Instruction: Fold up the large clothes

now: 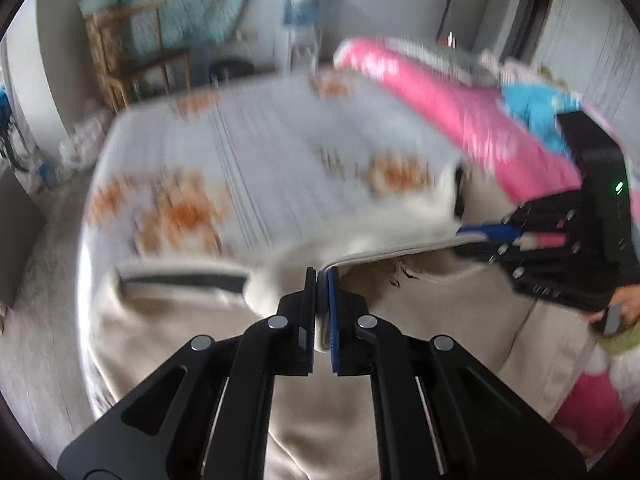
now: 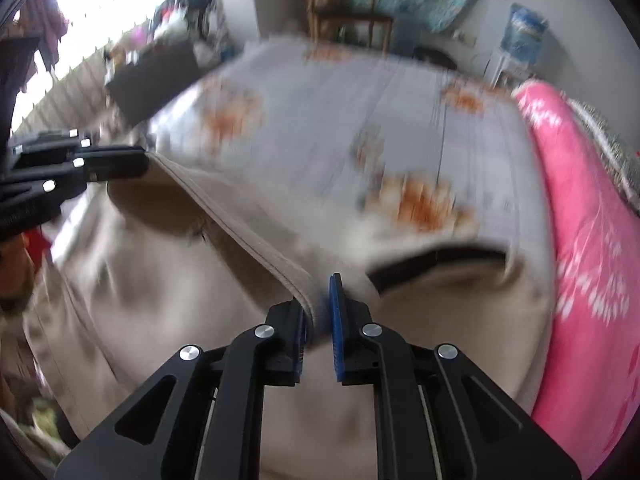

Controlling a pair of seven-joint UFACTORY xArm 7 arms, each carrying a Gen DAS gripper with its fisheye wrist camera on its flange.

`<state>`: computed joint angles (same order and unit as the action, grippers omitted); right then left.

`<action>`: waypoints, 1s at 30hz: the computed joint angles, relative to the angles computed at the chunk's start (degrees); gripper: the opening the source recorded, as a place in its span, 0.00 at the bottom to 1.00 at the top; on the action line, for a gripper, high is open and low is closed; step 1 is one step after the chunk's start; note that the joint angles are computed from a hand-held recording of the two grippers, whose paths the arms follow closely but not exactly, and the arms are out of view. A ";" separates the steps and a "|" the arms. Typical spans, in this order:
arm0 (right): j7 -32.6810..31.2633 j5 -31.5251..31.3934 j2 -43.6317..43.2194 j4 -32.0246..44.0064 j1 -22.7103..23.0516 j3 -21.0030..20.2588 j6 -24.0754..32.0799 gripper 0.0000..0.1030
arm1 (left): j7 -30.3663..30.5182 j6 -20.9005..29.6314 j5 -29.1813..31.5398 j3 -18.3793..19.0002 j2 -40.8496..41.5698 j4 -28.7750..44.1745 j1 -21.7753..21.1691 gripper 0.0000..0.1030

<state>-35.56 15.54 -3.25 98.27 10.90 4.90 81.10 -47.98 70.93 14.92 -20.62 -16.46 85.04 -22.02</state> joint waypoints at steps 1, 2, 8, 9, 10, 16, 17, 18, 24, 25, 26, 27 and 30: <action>-0.46 -0.02 -0.95 -0.62 -0.18 -0.20 0.13 0.16 | -0.19 0.52 -1.24 -0.05 -0.16 -1.41 -0.47 0.07; -0.75 1.23 -1.36 -0.18 -0.43 -0.65 0.79 0.19 | -0.34 0.75 -2.23 -0.10 -0.47 -2.84 -0.92 0.07; -2.73 14.91 1.61 11.16 -2.79 -3.27 6.40 0.25 | -3.68 -8.72 -9.38 2.12 -10.10 -11.80 -1.74 0.35; -1.40 15.53 2.91 12.95 -2.95 -2.91 6.55 0.25 | -3.87 -10.54 -10.10 2.13 -11.67 -13.00 -1.35 0.36; -0.09 15.45 3.87 13.83 -2.97 -2.38 6.19 0.25 | -4.19 -12.81 -10.50 2.19 -13.82 -14.28 -0.77 0.36; 5.52 7.86 8.04 10.11 -0.20 1.42 5.75 0.25 | -8.58 -13.25 -7.64 -0.93 -12.14 -10.46 6.26 0.35; 6.16 5.79 7.17 7.71 0.20 1.78 5.01 0.25 | -8.31 -13.01 -7.95 -0.86 -10.38 -9.46 6.27 0.35; 6.56 3.98 6.33 4.79 1.59 0.93 3.50 0.25 | -7.73 -11.84 -8.45 -0.73 -8.16 -8.38 5.96 0.35; 4.51 3.29 2.55 2.37 -0.28 0.34 1.03 0.24 | -7.91 -1.48 -5.87 -0.60 -0.33 -4.84 2.32 0.34; 3.76 3.43 1.99 2.06 -0.60 -0.02 0.61 0.24 | -8.18 -1.76 -5.57 -0.35 -0.72 -5.26 1.74 0.34; 3.55 3.31 1.90 1.96 -0.69 -0.10 0.68 0.24 | -8.44 -2.35 -5.50 -0.03 -1.18 -5.98 1.31 0.35; 3.27 2.57 1.95 1.35 -0.74 -0.13 0.79 0.24 | -8.55 -2.94 -5.33 0.18 -1.66 -6.88 0.97 0.35; 2.81 1.32 1.69 -0.85 -0.63 0.04 -1.02 0.24 | -8.86 -3.41 -3.49 -0.35 -2.27 -7.95 0.52 0.35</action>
<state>-32.74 16.86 -1.57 97.42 10.27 4.95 80.08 -56.84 67.52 11.42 -20.98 -18.73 77.09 -21.50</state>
